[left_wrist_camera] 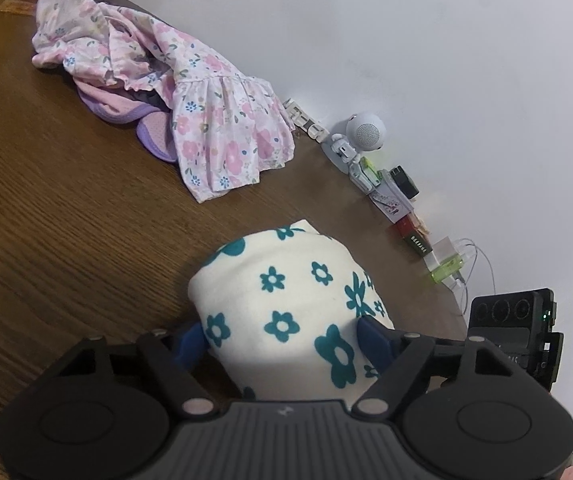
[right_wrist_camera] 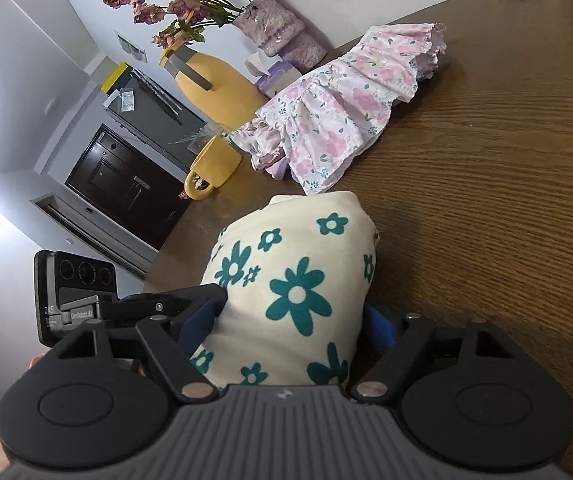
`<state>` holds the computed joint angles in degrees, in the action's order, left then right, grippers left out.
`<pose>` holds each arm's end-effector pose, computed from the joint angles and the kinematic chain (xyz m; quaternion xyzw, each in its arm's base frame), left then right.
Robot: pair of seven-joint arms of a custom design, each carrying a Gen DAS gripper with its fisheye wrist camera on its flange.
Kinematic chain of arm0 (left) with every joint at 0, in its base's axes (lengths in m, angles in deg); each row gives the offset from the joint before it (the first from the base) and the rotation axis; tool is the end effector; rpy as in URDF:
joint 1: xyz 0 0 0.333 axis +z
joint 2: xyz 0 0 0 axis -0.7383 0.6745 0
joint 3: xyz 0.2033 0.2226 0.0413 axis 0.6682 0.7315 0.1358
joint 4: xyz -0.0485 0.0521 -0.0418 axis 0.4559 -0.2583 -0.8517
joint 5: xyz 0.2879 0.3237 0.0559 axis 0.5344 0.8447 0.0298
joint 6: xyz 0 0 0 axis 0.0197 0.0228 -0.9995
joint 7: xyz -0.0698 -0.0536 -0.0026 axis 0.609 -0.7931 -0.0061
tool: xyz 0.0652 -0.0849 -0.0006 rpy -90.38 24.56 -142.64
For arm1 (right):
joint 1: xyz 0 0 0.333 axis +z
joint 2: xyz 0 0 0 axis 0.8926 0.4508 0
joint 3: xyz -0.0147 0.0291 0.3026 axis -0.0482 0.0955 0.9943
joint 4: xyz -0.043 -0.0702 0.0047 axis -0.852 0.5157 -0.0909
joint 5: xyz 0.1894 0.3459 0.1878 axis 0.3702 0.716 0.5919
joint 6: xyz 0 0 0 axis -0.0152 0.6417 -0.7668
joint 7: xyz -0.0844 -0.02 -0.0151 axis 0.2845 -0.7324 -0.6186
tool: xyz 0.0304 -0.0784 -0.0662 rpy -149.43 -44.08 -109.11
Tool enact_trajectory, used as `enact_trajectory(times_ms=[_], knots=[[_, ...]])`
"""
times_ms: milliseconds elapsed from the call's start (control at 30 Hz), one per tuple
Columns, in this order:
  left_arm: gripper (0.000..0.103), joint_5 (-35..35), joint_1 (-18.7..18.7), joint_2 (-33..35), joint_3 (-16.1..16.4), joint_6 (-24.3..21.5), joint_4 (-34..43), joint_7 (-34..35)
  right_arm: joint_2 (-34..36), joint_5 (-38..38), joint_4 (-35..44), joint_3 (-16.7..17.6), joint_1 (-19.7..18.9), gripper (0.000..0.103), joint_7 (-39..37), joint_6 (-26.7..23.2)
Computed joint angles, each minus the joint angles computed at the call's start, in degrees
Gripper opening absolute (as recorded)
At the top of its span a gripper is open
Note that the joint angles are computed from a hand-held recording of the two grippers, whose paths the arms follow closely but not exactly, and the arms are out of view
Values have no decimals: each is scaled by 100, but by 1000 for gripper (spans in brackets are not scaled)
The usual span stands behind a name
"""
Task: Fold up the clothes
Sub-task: 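Grasp the folded cream bundle with both grippers and lift it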
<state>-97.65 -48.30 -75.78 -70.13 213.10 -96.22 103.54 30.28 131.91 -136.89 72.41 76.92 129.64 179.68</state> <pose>0.6561 -0.1244 0.4705 0.6112 -0.6282 0.4776 0.0606 0.6837 0.3285 0.4619 -0.6795 0.5100 0.1574 0.5035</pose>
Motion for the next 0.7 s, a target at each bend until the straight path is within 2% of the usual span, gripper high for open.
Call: enact_trajectory(times_ms=[300,367,533,700], knots=[[60,-235,31,76,-19,-95,43,150,-151,243,-265,19,35,62,37,342],[59,-317,37,99,-32,-108,54,176,-179,369,-319,29,34,60,68,417],[51,-735,65,149,-63,-173,39,324,-299,742,-515,54,59,52,-19,688],[45,-1106,80,201,-91,-295,127,567,-490,1051,-696,40,123,49,-197,1011]])
